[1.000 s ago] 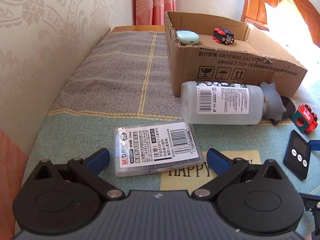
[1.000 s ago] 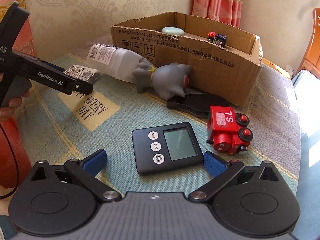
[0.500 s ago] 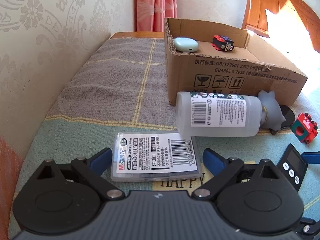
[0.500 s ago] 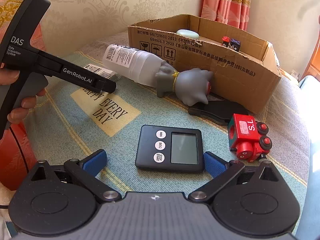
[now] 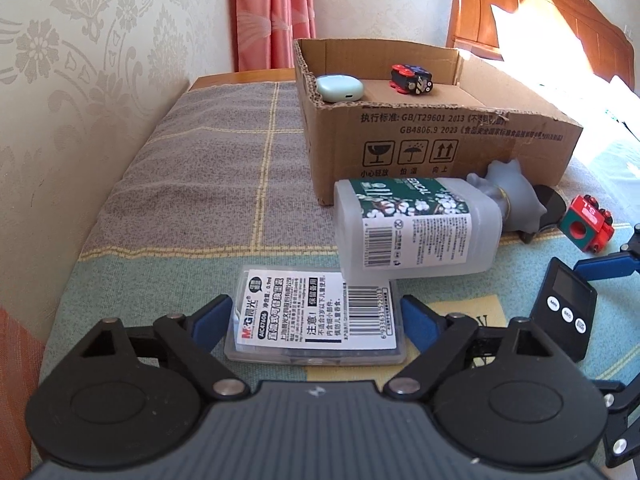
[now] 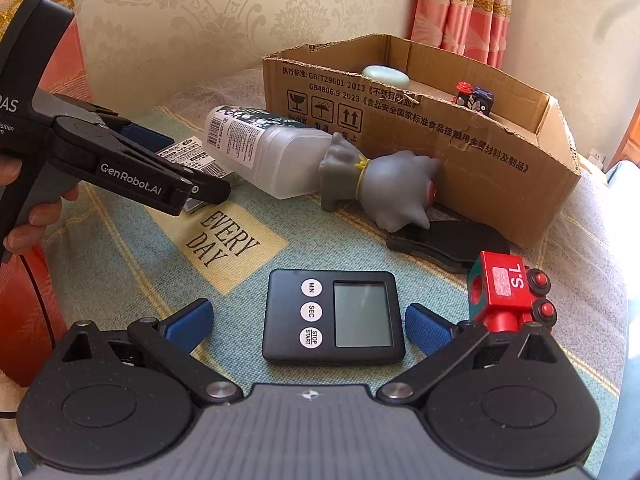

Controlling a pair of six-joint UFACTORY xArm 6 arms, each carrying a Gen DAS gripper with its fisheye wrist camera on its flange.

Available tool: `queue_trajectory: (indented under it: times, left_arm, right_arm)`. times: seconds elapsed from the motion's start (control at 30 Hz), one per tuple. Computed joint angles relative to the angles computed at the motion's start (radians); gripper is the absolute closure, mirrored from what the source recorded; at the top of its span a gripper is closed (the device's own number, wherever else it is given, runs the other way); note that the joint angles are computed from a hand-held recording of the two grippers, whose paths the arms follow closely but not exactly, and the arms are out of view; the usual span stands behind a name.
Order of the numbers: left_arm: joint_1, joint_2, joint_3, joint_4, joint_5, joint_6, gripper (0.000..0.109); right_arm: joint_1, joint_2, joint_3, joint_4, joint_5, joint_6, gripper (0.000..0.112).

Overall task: Organize rigid objects
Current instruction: 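Close the left tool on the white card package while the right tool grasps the black timer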

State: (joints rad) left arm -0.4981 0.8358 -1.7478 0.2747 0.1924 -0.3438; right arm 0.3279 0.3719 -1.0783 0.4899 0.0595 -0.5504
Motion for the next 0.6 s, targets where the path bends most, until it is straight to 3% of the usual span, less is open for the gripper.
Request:
queue_trajectory:
  times: [0.13, 0.43, 0.6]
  left_arm:
    - [0.0, -0.004, 0.013, -0.023, -0.013, 0.038, 0.016]
    - [-0.013, 0.008, 0.0, -0.204, -0.014, 0.24, 0.013]
    - [-0.014, 0.023, -0.012, -0.211, -0.031, 0.252, 0.011]
  right_arm:
    - [-0.004, 0.001, -0.002, 0.019, -0.004, -0.014, 0.012]
    - [-0.006, -0.012, 0.0, -0.03, 0.001, 0.028, 0.036]
    - [-0.014, -0.004, -0.005, -0.087, -0.006, 0.089, 0.036]
